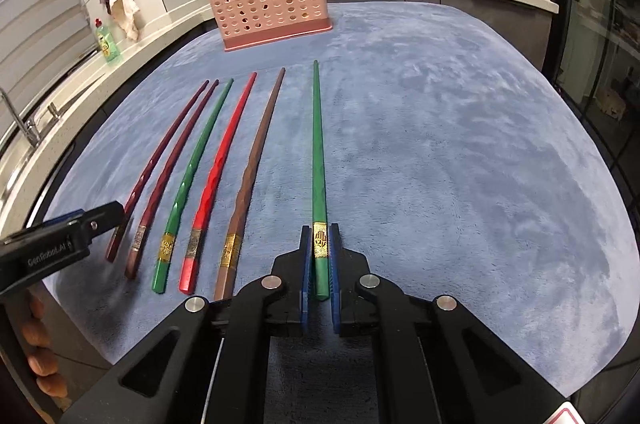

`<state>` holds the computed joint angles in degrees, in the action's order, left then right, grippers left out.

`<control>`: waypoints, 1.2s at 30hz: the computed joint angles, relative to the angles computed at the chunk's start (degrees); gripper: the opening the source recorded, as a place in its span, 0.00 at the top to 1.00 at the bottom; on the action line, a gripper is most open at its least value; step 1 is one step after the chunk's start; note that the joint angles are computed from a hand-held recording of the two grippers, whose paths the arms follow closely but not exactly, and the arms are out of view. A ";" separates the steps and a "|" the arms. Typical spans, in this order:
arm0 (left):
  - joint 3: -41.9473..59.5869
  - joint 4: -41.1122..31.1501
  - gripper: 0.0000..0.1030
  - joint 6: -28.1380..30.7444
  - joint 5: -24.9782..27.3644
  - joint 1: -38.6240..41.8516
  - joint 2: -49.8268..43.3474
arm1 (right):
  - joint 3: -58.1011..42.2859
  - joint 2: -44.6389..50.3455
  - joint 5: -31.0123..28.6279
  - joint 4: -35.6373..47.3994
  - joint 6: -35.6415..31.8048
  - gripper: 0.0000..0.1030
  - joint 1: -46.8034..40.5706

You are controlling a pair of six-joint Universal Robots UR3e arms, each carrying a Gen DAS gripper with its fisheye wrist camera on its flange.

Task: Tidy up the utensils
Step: 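Grasp a green chopstick with the right tool while the left tool grasps a dark red chopstick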

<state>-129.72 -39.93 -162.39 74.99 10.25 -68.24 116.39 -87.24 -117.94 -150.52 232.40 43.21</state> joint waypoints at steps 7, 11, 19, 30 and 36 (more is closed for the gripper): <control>-1.33 -0.37 0.46 0.87 -0.66 0.18 0.76 | -0.23 0.22 -0.26 0.09 0.00 0.93 0.22; -2.32 -0.45 0.65 2.23 -1.34 0.54 1.88 | -0.17 0.21 -0.37 0.12 -0.06 0.93 0.25; 0.03 -5.87 0.92 4.44 -3.18 1.48 2.36 | -0.92 -1.55 0.80 3.35 -1.18 0.94 -0.32; 6.89 -13.72 0.93 4.33 -2.45 1.67 3.53 | -2.38 -11.03 -0.50 12.76 -2.07 0.93 -1.41; 12.08 -19.28 0.93 5.44 -4.11 4.32 5.49 | -5.44 -14.03 -1.87 15.98 -4.17 0.93 -2.32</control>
<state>-117.64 -59.22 -156.95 70.88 14.57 -62.75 110.94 -101.27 -119.81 -134.54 228.22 40.89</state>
